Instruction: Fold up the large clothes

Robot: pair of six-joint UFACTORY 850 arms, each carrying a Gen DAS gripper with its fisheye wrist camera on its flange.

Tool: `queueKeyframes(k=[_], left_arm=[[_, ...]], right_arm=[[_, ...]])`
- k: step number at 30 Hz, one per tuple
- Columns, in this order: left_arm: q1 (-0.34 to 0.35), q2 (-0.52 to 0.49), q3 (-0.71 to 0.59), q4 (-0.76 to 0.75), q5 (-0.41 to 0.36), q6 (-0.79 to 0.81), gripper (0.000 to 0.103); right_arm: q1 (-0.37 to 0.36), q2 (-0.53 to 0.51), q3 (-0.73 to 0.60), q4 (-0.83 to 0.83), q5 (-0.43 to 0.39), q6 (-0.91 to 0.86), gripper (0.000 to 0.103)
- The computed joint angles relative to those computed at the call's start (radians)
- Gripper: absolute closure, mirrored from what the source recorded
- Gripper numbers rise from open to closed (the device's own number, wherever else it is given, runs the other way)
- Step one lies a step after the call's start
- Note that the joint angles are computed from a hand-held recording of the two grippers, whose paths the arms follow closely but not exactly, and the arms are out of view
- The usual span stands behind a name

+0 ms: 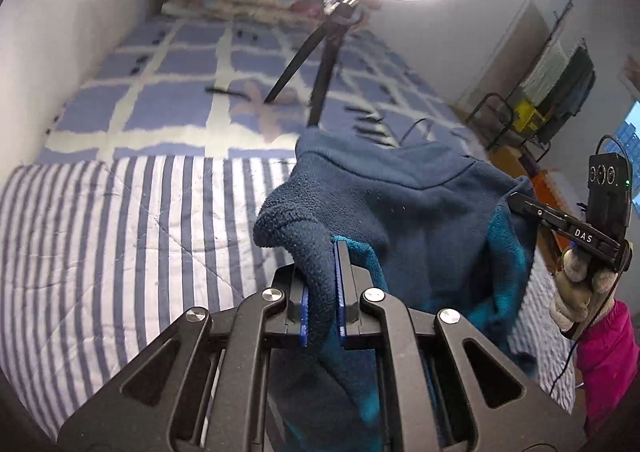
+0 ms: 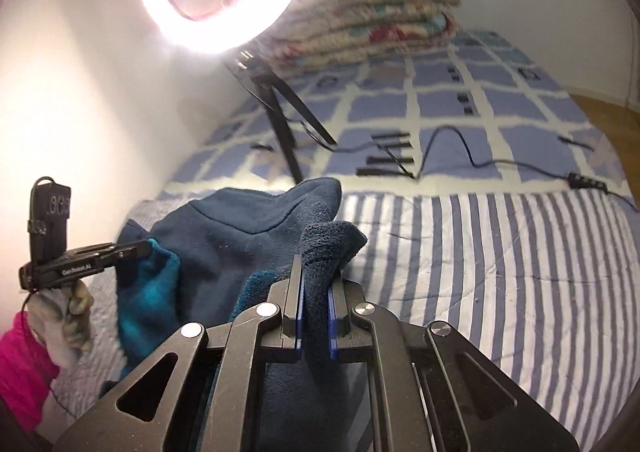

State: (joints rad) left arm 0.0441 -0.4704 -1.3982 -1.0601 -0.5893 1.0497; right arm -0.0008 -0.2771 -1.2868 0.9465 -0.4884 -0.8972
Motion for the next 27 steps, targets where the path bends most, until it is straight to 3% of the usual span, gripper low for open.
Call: queueKeyframes(k=[11, 23, 27], left_arm=[[0.031, 0.353, 0.314, -0.08, -0.041, 0.151, 0.096], [0.054, 0.682, 0.654, 0.003, -0.024, 0.195, 0.096], [0.049, 0.77, 0.749, 0.084, -0.014, 0.195, 0.096]], right_arm=[[0.023, 0.327, 0.222, -0.146, -0.018, 0.089, 0.096], [0.058, 0.673, 0.534, -0.342, -0.024, 0.322, 0.096], [0.145, 0.78, 0.625, -0.587, 0.019, 0.519, 0.096]])
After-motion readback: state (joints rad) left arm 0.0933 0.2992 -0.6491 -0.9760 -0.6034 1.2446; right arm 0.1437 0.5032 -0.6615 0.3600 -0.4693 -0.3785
